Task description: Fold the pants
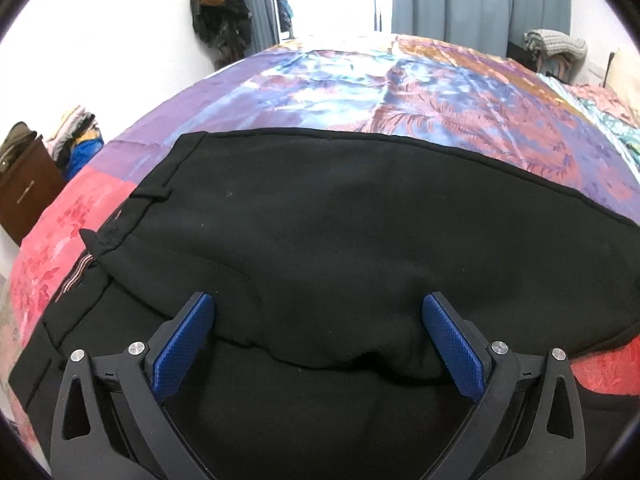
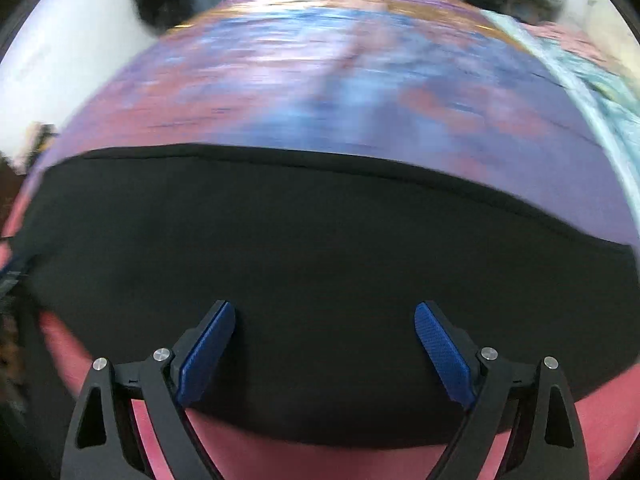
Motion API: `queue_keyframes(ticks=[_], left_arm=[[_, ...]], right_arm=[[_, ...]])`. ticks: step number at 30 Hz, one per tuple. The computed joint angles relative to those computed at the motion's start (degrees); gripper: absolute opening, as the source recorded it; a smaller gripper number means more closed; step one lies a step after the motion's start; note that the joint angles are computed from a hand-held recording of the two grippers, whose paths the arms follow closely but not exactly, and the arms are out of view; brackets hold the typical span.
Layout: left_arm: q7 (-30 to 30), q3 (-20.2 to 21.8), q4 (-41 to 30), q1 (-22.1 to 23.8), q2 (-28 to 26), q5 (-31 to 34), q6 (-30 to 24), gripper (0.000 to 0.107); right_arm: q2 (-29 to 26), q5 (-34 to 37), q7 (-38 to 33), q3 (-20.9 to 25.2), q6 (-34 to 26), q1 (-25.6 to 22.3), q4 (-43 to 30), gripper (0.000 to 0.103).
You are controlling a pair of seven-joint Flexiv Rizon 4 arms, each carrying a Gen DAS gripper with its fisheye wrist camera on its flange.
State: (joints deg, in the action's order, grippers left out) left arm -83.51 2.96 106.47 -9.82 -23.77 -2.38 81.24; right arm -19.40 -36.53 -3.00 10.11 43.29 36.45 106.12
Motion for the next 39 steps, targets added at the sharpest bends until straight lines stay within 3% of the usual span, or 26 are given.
queue_keyframes(ticks=[3, 7, 9, 12, 15, 17, 18, 19, 20, 21, 26, 29, 31, 34, 37, 39], left_arm=[[0.27, -0.6, 0.34, 0.41, 0.01, -0.43, 0.53, 0.103], [0.43, -0.57, 0.33, 0.4, -0.18, -0.61, 0.74, 0.103], [0.19, -0.24, 0.05, 0.08, -0.42, -0.45, 0.74, 0.103], [-0.28, 0.51, -0.46, -0.52, -0.81, 0.14, 0.64, 0.103], [-0.61, 0.88, -0.62, -0.81, -0.92, 0.59, 0.62, 0.102], [-1.04, 1.33, -0.7, -1.2, -0.96, 1.09, 0.6, 0.102], [-1.33, 1.65, -0.92, -1.47, -1.07, 1.4, 0.47, 0.102], [-1.51, 1.78, -0.91, -1.56, -1.04, 1.62, 0.47, 0.102], [-1.71, 1.93, -1.01, -1.68, -1.08, 1.84, 0.42, 0.102], [-1.99, 2.18, -1.2, -1.9, -1.16, 2.14, 0.29, 0.102], [-2.88, 2.8, -1.61, -2.34, -1.15, 3.29, -0.16, 0.103], [-3.94, 3.8, -2.26, -3.18, -1.16, 4.59, -0.9, 0.103], [-4.91, 4.72, -2.76, -3.92, -1.16, 5.91, -1.37, 0.102], [-6.82, 6.39, -3.62, -5.28, -1.11, 8.47, -2.17, 0.103], [-11.3, 10.62, -6.14, -9.09, -1.27, 14.1, -4.97, 0.103], [-13.92, 12.72, -8.51, -11.4, -0.94, 18.95, -8.74, 0.103]], right_arm=[[10.05, 2.11, 3.31, 0.35, -4.66, -4.07, 11.95, 0.091], [21.32, 6.31, 7.61, 2.47, -17.41, -9.78, 19.15, 0.09], [25.62, 6.37, 9.57, 3.27, -19.81, -12.52, 21.4, 0.09], [29.07, 5.28, 10.95, 3.26, -13.14, -16.34, 24.91, 0.09], [27.32, 6.35, 9.32, 2.17, -4.06, -18.97, 26.39, 0.083], [24.61, 9.97, 6.56, 1.77, -1.01, -19.35, 25.63, 0.047], [24.35, 9.2, 7.36, 2.35, -1.85, -19.33, 25.4, 0.042], [24.7, 6.37, 9.37, 3.06, -3.43, -19.31, 25.16, 0.015], [25.22, 4.18, 10.78, 3.74, -5.11, -19.11, 24.93, 0.007], [26.24, 1.91, 12.01, 4.42, -5.62, -18.92, 25.23, 0.007], [31.34, -5.72, 10.57, 12.43, -16.79, -12.37, 22.2, 0.007], [31.03, -6.53, 10.96, 18.41, -26.7, -5.59, 17.79, 0.007], [29.04, -5.43, 15.6, 23.71, -35.39, 0.1, 13.95, 0.007], [24.76, 0.31, 26.89, 29.18, -45.58, 7.06, 9.68, 0.007], [21.03, 15.11, 40.01, 30.17, -52.59, 10.78, 5.73, 0.008], [21.39, 18.93, 45.72, 29.42, -55.96, 12.32, 3.98, 0.009]])
